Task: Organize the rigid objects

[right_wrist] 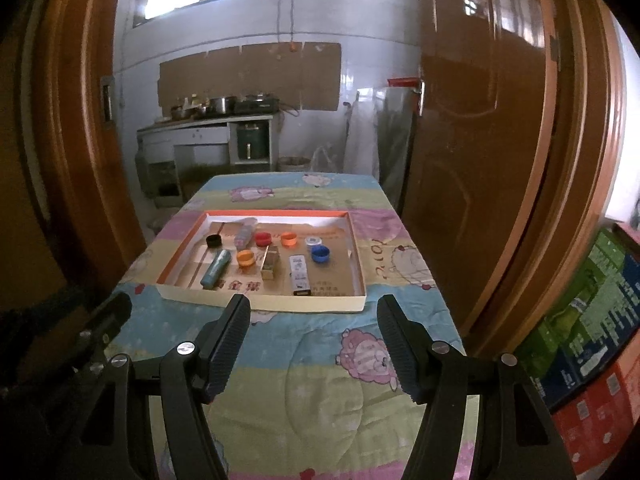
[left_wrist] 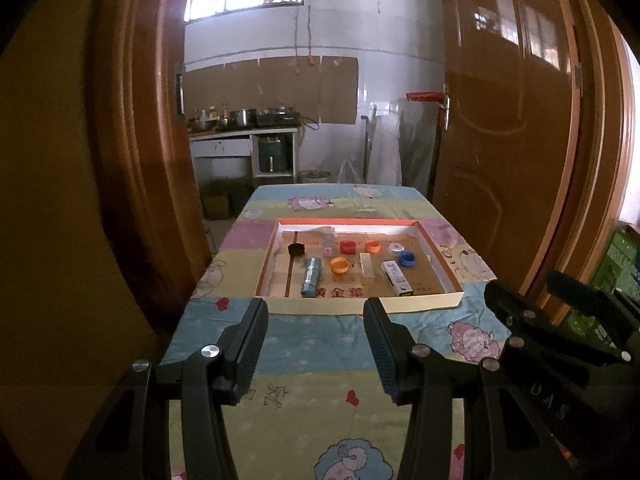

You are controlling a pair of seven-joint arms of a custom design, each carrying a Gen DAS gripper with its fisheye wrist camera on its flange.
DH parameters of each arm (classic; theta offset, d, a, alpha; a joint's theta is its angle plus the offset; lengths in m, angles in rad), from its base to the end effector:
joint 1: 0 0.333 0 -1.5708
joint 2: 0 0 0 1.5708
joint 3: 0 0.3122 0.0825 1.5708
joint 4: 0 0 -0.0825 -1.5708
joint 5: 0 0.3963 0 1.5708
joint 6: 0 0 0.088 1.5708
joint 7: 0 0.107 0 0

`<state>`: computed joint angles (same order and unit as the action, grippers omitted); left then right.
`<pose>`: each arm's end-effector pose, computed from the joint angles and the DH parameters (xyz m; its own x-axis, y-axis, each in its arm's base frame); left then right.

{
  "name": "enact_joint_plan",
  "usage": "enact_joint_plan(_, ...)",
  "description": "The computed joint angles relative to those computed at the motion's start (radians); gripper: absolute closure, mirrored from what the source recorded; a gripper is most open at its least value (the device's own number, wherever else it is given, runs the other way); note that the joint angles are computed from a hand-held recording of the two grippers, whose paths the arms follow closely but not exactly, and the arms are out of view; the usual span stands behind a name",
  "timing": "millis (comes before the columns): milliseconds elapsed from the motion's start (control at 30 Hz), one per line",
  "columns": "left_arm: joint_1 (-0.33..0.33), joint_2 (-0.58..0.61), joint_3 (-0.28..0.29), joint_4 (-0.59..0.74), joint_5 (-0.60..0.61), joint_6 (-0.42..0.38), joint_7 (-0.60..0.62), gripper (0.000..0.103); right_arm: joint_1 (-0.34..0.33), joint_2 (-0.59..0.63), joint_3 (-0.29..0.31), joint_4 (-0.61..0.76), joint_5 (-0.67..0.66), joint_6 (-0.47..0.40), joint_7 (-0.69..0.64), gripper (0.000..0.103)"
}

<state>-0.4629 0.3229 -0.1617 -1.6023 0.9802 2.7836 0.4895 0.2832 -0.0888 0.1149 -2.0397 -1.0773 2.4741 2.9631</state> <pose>0.5622 -0.4320 0.5252 -0.2922 -0.9563 0.0078 -0.4984 0.1453 -0.8547 0.5352 0.2297 0.5304 -0.2973 -0.9540 0.0394 -0.5433 0.1351 -0.8286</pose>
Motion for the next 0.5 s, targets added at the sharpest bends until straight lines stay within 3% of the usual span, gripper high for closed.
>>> enact_joint_plan(500, 0.008, -0.063, 0.001, -0.070, 0.111, 0.016, -0.116, 0.053, 0.012, -0.039, 0.024, -0.037, 0.002, -0.013, 0.001, 0.035)
